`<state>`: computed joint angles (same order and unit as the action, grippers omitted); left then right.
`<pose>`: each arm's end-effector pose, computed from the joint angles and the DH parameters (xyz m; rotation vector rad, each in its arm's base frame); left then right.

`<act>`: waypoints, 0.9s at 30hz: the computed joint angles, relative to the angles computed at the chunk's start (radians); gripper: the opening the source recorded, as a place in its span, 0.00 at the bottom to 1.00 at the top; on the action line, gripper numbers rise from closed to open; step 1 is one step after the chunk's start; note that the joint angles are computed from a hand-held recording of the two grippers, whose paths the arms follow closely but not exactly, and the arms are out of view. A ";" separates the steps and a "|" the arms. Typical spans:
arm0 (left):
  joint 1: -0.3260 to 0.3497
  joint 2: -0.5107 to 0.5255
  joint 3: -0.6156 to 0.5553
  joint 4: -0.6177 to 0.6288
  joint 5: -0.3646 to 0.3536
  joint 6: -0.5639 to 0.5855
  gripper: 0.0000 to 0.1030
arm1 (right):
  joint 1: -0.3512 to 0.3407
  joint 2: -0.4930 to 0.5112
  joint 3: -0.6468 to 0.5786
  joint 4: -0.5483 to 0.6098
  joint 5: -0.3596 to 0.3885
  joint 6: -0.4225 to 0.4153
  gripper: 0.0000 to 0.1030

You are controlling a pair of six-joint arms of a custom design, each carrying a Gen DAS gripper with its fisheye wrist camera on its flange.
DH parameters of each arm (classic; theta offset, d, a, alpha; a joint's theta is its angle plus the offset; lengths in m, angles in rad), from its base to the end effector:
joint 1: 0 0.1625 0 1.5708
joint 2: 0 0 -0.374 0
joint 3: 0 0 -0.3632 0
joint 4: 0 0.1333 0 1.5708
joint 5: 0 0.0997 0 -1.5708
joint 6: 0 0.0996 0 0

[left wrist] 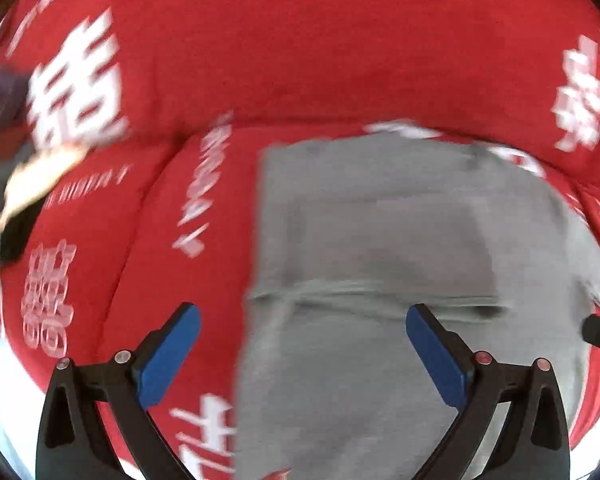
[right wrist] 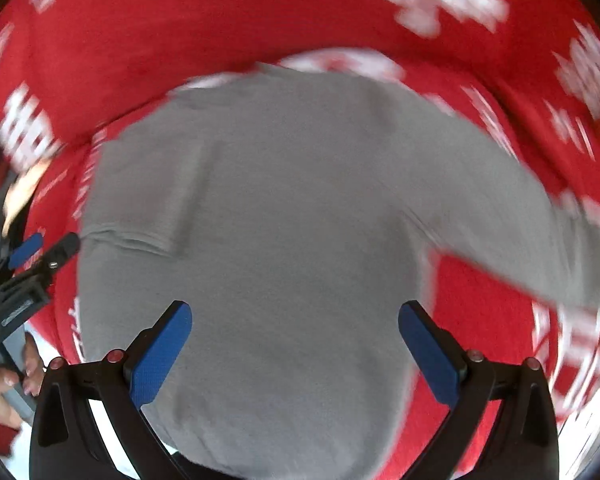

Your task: Fold small clothes

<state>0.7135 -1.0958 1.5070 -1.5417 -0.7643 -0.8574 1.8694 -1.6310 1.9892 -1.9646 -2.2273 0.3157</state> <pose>-0.2927 -0.5248 0.2451 0.2164 2.2681 -0.3995 0.1929 -0.3802 0.3332 -0.0367 -2.5094 0.3010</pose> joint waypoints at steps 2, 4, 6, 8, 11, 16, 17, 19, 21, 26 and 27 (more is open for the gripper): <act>0.033 -0.031 0.009 0.044 0.002 -0.082 1.00 | 0.043 0.121 -0.047 -0.086 -0.006 -0.114 1.00; 0.057 -0.049 0.016 0.082 0.016 -0.131 1.00 | 0.080 0.224 -0.081 -0.173 -0.010 -0.232 1.00; 0.067 -0.063 0.030 0.082 0.019 -0.147 1.00 | 0.105 0.326 -0.122 -0.235 -0.013 -0.316 1.00; 0.072 -0.071 0.039 0.079 0.012 -0.143 1.00 | 0.118 0.422 -0.151 -0.292 -0.017 -0.395 1.00; 0.078 -0.081 0.047 0.048 -0.010 -0.105 1.00 | 0.114 0.535 -0.168 -0.350 -0.071 -0.463 0.93; 0.099 -0.056 0.021 -0.109 -0.030 0.054 1.00 | 0.039 0.527 -0.189 -0.348 0.052 -0.402 0.11; 0.108 -0.033 -0.003 -0.131 -0.035 0.092 1.00 | 0.024 0.492 -0.184 -0.366 0.098 -0.370 0.11; 0.134 0.023 -0.064 -0.173 -0.064 0.166 1.00 | -0.015 0.403 -0.157 -0.420 0.169 -0.293 0.11; 0.161 0.081 -0.119 -0.211 -0.078 0.211 1.00 | -0.062 0.313 -0.118 -0.458 0.194 -0.198 0.12; 0.229 0.205 -0.251 -0.205 -0.097 0.245 1.00 | -0.232 0.095 -0.005 -0.405 0.260 0.045 0.60; 0.239 0.218 -0.266 -0.200 -0.103 0.240 0.99 | -0.253 0.065 0.015 -0.406 0.280 0.053 0.68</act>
<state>0.9521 -0.8777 1.2411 -1.7415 -0.8671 -0.6178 1.6165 -1.5658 2.0045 -2.3708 -1.9474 0.3682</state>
